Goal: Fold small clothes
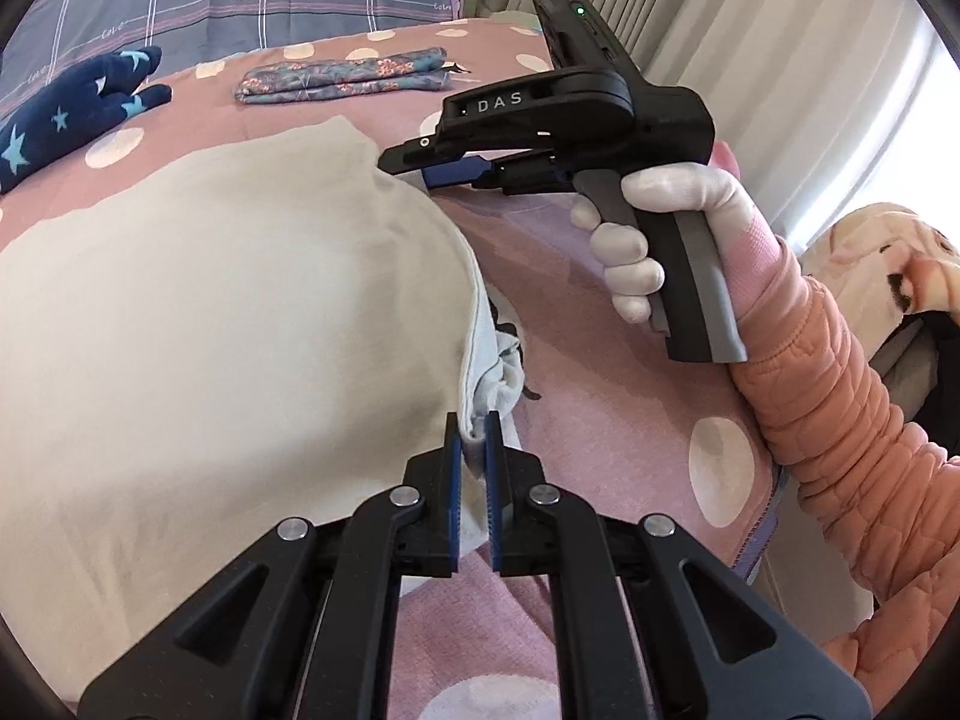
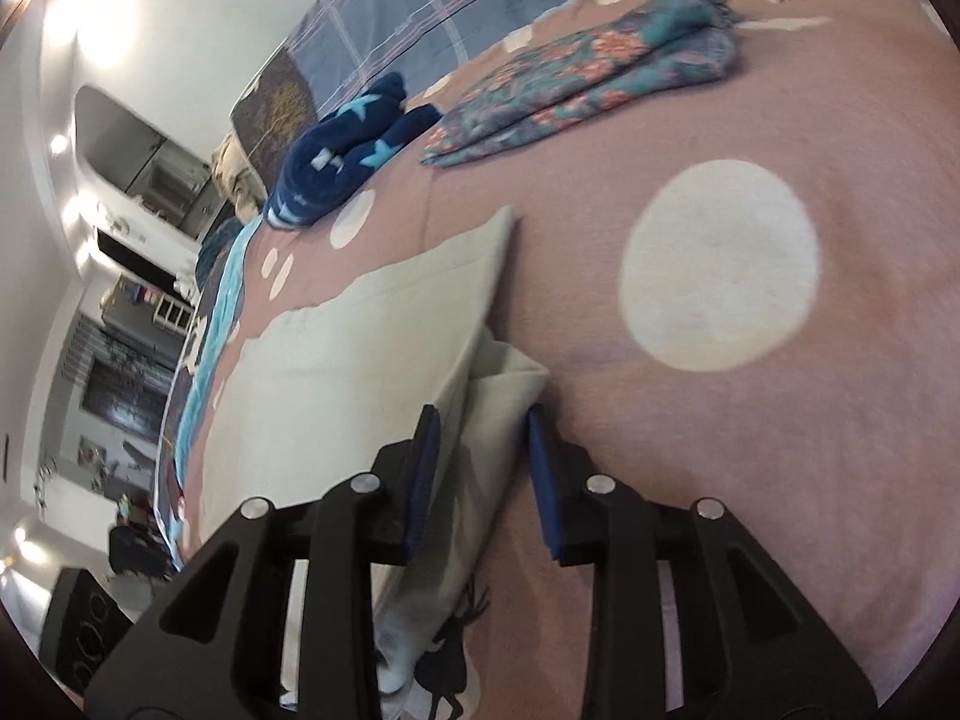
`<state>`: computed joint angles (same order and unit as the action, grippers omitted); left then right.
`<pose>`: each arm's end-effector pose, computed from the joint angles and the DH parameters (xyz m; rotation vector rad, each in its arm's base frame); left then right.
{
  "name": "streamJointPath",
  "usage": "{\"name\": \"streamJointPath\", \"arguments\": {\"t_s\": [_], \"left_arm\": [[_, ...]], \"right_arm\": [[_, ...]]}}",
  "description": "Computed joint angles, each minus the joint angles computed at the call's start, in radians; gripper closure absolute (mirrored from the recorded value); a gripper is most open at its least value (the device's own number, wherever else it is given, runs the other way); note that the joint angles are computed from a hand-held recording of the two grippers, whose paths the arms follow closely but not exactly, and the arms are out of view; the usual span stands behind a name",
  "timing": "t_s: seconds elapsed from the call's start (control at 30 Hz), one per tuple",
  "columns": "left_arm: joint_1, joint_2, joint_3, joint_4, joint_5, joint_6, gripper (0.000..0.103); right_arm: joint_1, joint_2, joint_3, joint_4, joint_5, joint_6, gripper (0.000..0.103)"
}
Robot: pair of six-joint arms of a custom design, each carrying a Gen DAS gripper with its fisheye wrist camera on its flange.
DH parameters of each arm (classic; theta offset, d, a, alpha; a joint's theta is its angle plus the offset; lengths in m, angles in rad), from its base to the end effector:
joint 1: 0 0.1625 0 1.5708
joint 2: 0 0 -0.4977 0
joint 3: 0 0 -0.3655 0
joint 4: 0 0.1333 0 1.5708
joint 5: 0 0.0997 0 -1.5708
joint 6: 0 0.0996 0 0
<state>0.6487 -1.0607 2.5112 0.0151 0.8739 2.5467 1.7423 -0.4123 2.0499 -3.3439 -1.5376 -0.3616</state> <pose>-0.0368 -0.2754 0.1476 0.3751 2.5782 -0.7504 0.2274 -0.5125 -0.0879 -0.8236 3.0031 -0.2153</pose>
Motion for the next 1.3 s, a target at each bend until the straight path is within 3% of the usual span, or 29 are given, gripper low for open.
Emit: {"name": "streamJointPath", "arguments": {"t_s": [0.03, 0.07, 0.1, 0.23, 0.3, 0.37, 0.43, 0.53, 0.57, 0.63, 0.7, 0.83, 0.9, 1.0, 1.07, 1.17, 1.2, 1.23, 1.3], "left_arm": [[0.005, 0.002, -0.001, -0.006, 0.007, 0.006, 0.097], [-0.008, 0.005, 0.007, -0.010, 0.013, -0.007, 0.097], [-0.016, 0.004, 0.014, -0.017, 0.025, -0.011, 0.097], [0.049, -0.053, 0.009, -0.080, 0.203, 0.091, 0.102], [0.090, -0.029, -0.010, -0.100, 0.267, 0.144, 0.103], [0.103, 0.030, -0.026, -0.112, 0.283, 0.162, 0.103], [0.109, 0.076, -0.035, -0.117, 0.292, 0.161, 0.103], [0.056, 0.085, -0.022, -0.105, 0.264, 0.136, 0.103], [0.032, 0.076, -0.015, -0.096, 0.245, 0.125, 0.103], [-0.003, 0.049, -0.008, -0.078, 0.203, 0.112, 0.101], [-0.020, 0.046, -0.014, -0.055, 0.140, 0.110, 0.089], [-0.005, 0.015, -0.041, -0.015, 0.068, 0.131, 0.083], [0.012, -0.026, -0.057, 0.013, 0.014, 0.142, 0.077], [0.077, -0.049, -0.140, 0.085, -0.083, 0.227, 0.071], [0.136, -0.043, -0.214, 0.122, -0.086, 0.296, 0.071], [0.233, -0.007, -0.351, 0.173, -0.064, 0.417, 0.071], [0.266, 0.012, -0.397, 0.187, -0.040, 0.445, 0.071], [0.294, 0.027, -0.430, 0.205, -0.022, 0.461, 0.071], [0.331, 0.080, -0.491, 0.237, -0.030, 0.477, 0.071]], "right_arm": [[0.000, 0.003, 0.000, -0.004, 0.002, -0.009, 0.074], [-0.002, 0.003, 0.001, -0.007, 0.005, -0.013, 0.097], [-0.007, 0.005, 0.008, -0.036, 0.022, -0.011, 0.100], [-0.035, -0.012, 0.048, -0.125, 0.153, -0.016, 0.102], [-0.027, 0.004, 0.039, -0.167, 0.129, -0.038, 0.102], [-0.014, 0.042, 0.011, -0.217, 0.050, -0.067, 0.102], [-0.024, 0.059, -0.011, -0.191, 0.038, -0.068, 0.101], [-0.042, 0.044, -0.013, -0.133, 0.067, -0.070, 0.098], [-0.041, 0.035, 0.000, -0.142, 0.068, -0.073, 0.091], [-0.045, 0.008, 0.051, -0.195, 0.053, -0.103, 0.089], [-0.070, -0.033, 0.109, -0.187, 0.081, -0.135, 0.089], [-0.133, -0.102, 0.237, -0.129, 0.141, -0.216, 0.089], [-0.185, -0.132, 0.320, -0.092, 0.211, -0.285, 0.089], [-0.236, -0.135, 0.404, -0.084, 0.260, -0.362, 0.088], [-0.232, -0.113, 0.425, -0.115, 0.235, -0.369, 0.082], [-0.209, -0.080, 0.428, -0.156, 0.208, -0.385, 0.082], [-0.201, -0.078, 0.424, -0.152, 0.208, -0.384, 0.085], [-0.194, -0.076, 0.420, -0.149, 0.209, -0.385, 0.098], [-0.179, -0.069, 0.430, -0.184, 0.207, -0.404, 0.100]]}}
